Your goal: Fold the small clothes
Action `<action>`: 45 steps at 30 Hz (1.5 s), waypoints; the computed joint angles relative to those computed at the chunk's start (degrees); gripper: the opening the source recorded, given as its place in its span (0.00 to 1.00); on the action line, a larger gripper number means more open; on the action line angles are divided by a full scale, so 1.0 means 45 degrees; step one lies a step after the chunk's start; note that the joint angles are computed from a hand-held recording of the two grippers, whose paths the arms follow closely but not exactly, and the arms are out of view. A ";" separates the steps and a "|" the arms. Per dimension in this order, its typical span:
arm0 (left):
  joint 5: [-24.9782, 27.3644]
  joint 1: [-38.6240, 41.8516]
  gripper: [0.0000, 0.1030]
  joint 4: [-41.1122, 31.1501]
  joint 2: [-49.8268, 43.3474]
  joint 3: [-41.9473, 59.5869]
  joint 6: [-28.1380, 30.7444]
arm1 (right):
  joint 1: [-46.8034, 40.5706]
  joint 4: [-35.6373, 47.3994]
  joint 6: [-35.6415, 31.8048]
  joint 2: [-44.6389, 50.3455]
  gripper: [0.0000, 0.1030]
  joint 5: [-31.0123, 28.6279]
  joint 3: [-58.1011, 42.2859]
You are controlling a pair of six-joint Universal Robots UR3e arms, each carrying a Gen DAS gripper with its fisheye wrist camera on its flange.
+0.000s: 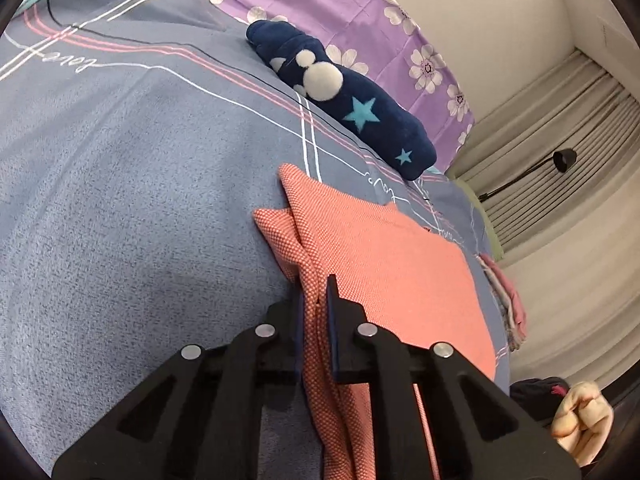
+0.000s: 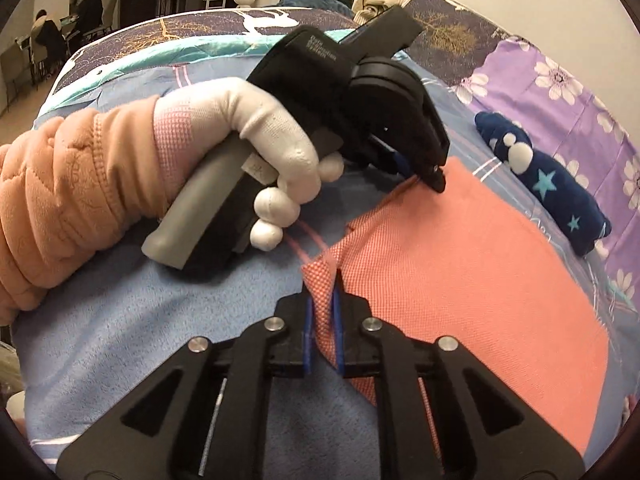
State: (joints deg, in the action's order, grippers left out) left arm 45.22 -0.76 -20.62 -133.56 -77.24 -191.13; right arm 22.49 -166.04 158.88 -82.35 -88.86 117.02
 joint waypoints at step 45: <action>0.0695 -0.0825 0.11 -0.1758 -0.0109 0.2351 -0.0187 | -0.1863 -0.1977 0.1761 -0.1791 0.05 0.1164 0.1734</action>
State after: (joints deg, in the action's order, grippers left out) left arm 48.35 -4.47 -28.53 -134.05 -66.66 -191.98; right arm 14.10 -174.94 166.80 -90.40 -83.63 124.82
